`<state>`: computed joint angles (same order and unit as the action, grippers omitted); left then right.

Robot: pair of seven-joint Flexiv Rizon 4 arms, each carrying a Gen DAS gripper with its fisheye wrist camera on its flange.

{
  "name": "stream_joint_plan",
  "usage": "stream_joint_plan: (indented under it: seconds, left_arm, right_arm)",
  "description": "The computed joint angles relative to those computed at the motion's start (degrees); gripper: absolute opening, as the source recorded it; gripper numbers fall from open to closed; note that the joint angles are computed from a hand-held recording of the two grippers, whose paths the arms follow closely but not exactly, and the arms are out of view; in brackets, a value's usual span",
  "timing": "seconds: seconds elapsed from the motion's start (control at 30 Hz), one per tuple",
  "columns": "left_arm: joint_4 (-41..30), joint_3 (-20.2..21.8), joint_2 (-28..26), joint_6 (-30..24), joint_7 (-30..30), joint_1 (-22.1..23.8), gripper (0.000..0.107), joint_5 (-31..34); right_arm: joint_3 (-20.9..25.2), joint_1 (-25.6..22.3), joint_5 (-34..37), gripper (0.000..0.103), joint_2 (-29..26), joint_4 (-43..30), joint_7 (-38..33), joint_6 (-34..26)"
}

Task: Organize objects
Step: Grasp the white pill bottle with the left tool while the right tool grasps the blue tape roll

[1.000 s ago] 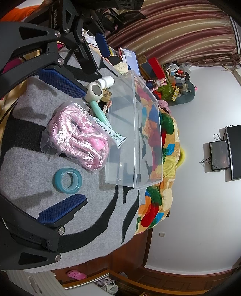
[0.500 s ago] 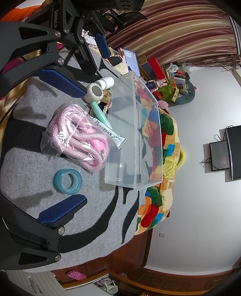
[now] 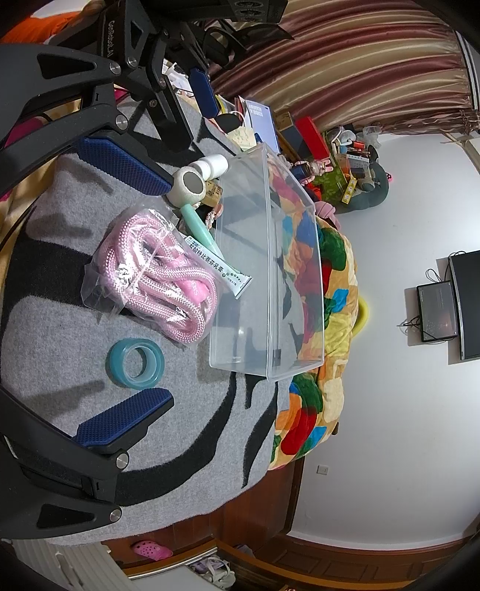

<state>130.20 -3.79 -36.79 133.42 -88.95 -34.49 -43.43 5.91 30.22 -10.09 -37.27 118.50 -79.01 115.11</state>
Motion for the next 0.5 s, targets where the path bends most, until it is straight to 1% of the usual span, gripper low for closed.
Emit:
stream_joint_plan:
  seconds: [0.2,0.27,0.33,0.37,0.43,0.5]
  left_arm:
    - [0.42,0.17,-0.08,0.33,-1.15,0.35,0.103,-1.63]
    - [0.93,0.19,0.09,0.39,-2.39,1.27,0.103,-1.59]
    - [0.85,0.65,-0.05,0.38,-2.71,1.23,0.102,-3.38]
    - [0.71,0.84,-0.26,0.45,-2.80,1.30,0.100,-4.16]
    - [0.53,0.95,-0.29,-0.51,-2.36,1.69,0.087,-5.40]
    - [0.39,0.60,-0.31,-2.45,-2.91,3.32,0.082,-4.61]
  right_arm:
    - [-1.23,1.16,1.43,0.103,-0.26,-0.03,-0.66,1.15]
    - [-2.58,2.47,2.95,0.103,-0.47,0.00,-1.47,2.38]
    - [-4.75,4.66,5.51,0.103,-0.74,-0.11,-2.67,3.39]
    - [-5.73,5.64,6.82,0.103,-0.86,-0.16,-3.27,3.70]
    - [-7.53,7.42,9.50,0.103,-1.29,-0.63,-4.16,3.76]
    - [-7.45,6.92,10.33,0.100,-1.74,-1.25,-4.08,3.00]
